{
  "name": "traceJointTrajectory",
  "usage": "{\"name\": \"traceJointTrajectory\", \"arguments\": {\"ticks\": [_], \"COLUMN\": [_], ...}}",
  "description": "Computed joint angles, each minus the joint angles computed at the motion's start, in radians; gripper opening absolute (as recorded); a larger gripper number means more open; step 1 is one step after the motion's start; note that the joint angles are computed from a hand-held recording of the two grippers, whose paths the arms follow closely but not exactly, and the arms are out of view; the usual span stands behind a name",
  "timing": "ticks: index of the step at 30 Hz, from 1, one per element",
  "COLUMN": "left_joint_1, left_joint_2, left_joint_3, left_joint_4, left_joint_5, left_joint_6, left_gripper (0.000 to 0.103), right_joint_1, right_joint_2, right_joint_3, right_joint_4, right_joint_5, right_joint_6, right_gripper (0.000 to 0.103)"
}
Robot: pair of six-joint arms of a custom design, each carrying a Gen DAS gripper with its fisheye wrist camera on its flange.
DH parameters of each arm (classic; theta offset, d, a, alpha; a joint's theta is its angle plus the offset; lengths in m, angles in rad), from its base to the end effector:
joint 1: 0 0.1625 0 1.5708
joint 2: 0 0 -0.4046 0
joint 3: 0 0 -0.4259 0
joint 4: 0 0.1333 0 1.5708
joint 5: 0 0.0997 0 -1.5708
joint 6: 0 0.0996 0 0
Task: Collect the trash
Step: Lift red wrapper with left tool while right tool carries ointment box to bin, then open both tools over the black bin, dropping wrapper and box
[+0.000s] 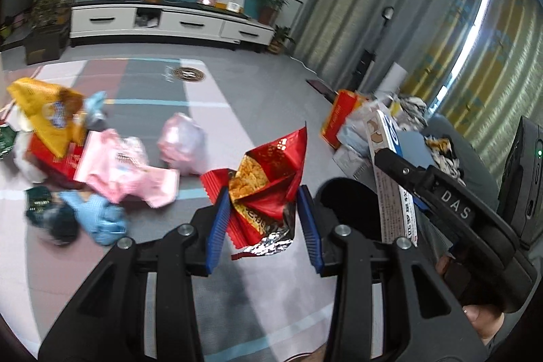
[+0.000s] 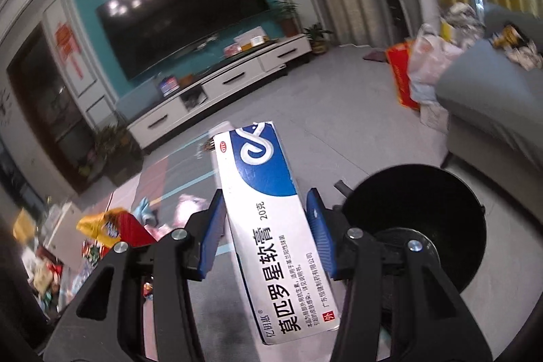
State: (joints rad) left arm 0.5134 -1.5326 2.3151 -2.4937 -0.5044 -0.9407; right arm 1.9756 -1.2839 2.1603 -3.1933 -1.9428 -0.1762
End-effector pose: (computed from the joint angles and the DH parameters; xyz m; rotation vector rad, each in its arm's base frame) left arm -0.2601 -0.3998 0.2328 0.0400 2.3732 -1.2673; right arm 0.2953 -0.4427 0.2228 0.5739 -2.6033 1.0908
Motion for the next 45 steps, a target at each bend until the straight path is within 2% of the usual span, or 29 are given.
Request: {"name": "traceJointTrajectory", "arguments": {"ticks": [4,8,12,15,20,35,45], "left_joint_1": [0.031,0.06,0.111,0.134,0.174,0.25,0.266], "left_joint_2": [0.094,0.174,0.243,0.297,0.353,0.476,0.526], "left_joint_3": [-0.036,-0.078,-0.12,-0.156,-0.197,-0.296,-0.341], "left_joint_4": [-0.139,-0.238,-0.325,-0.335,-0.36,-0.352,-0.307], "left_joint_5": [-0.051,-0.115,-0.252,-0.305,-0.387,-0.53,-0.537], "left_joint_6": [0.114,0.196,0.248,0.272,0.301,0.339,0.347], "left_gripper": [0.041,0.041,0.041,0.041,0.041,0.041,0.042], "right_joint_1": [-0.028,-0.065,-0.112,-0.131,-0.164,-0.218,-0.216], "right_joint_2": [-0.014,-0.034,-0.044,-0.048,-0.052,-0.047,-0.029], "right_joint_3": [0.012,0.026,0.031,0.037,0.035,0.024,0.011], "right_joint_4": [-0.045,-0.059,-0.052,-0.059,-0.036,0.016,0.035], "right_joint_5": [-0.054,-0.072,-0.098,-0.142,-0.142,-0.133,-0.192], "right_joint_6": [0.016,0.038,0.091,0.129,0.171,0.27,0.302], "right_gripper": [0.049,0.049,0.049,0.049,0.049,0.049,0.049]}}
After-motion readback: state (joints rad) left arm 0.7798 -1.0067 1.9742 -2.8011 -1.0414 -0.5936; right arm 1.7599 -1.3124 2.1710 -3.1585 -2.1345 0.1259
